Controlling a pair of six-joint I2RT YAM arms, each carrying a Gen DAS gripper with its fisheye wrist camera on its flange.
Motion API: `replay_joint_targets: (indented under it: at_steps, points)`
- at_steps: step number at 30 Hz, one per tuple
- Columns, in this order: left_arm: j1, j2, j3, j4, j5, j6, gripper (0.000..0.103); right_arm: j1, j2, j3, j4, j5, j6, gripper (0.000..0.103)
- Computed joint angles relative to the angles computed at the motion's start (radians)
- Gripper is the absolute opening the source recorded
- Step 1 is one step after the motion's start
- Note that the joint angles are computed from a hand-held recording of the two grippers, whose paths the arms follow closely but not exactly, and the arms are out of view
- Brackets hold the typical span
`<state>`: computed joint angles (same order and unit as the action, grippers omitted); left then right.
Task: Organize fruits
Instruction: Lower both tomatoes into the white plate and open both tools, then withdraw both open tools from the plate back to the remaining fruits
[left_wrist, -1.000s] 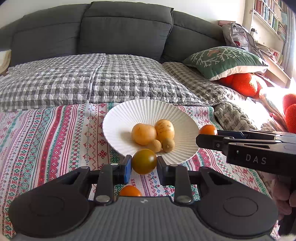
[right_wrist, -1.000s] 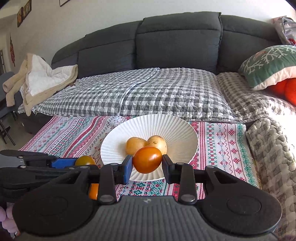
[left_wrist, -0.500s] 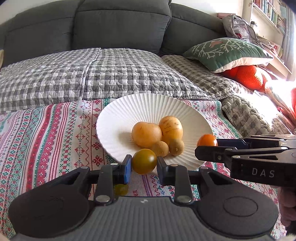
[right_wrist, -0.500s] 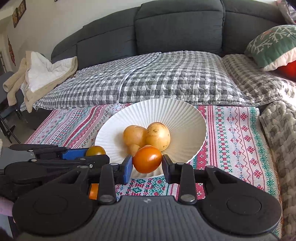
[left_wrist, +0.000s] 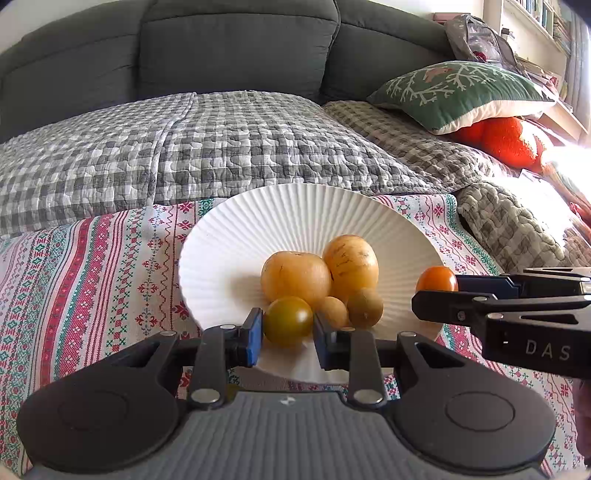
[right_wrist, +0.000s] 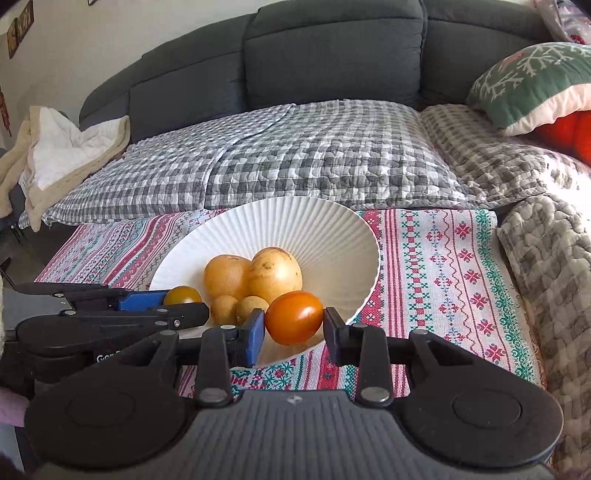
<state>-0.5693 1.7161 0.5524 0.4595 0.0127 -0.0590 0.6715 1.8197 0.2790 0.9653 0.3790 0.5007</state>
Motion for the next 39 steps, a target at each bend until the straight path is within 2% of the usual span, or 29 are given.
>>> replay_joint_targets:
  at_steps: [5, 8, 10, 17, 19, 25, 31, 39]
  points:
    - [0.011, -0.002, -0.005, 0.006, 0.025, 0.004, 0.030, 0.002, -0.002, -0.001, 0.004, 0.005, 0.002, 0.033]
    - [0.012, -0.020, -0.020, 0.010, 0.028, 0.006, 0.040, 0.000, -0.019, -0.007, -0.007, -0.002, 0.009, 0.037]
    - [0.012, -0.041, -0.032, 0.006, 0.028, 0.008, 0.050, 0.004, -0.030, -0.012, -0.015, 0.003, 0.013, 0.044]
    - [0.032, -0.165, -0.098, -0.035, 0.035, 0.041, 0.066, 0.037, -0.110, -0.041, -0.064, 0.021, 0.030, 0.061]
    - [0.043, -0.205, -0.122, -0.043, 0.033, 0.052, 0.075, 0.052, -0.130, -0.048, -0.081, 0.029, 0.036, 0.067]
    - [0.080, -0.329, -0.172, -0.120, 0.040, 0.050, 0.089, 0.121, -0.192, -0.047, -0.177, 0.087, 0.059, 0.081]
    - [0.084, -0.467, -0.218, -0.236, 0.001, 0.050, 0.098, 0.212, -0.271, -0.056, -0.282, 0.167, 0.073, 0.093]
    - [0.098, -0.655, -0.294, -0.383, 0.017, 0.028, 0.100, 0.335, -0.298, -0.050, -0.404, 0.283, 0.168, 0.098]
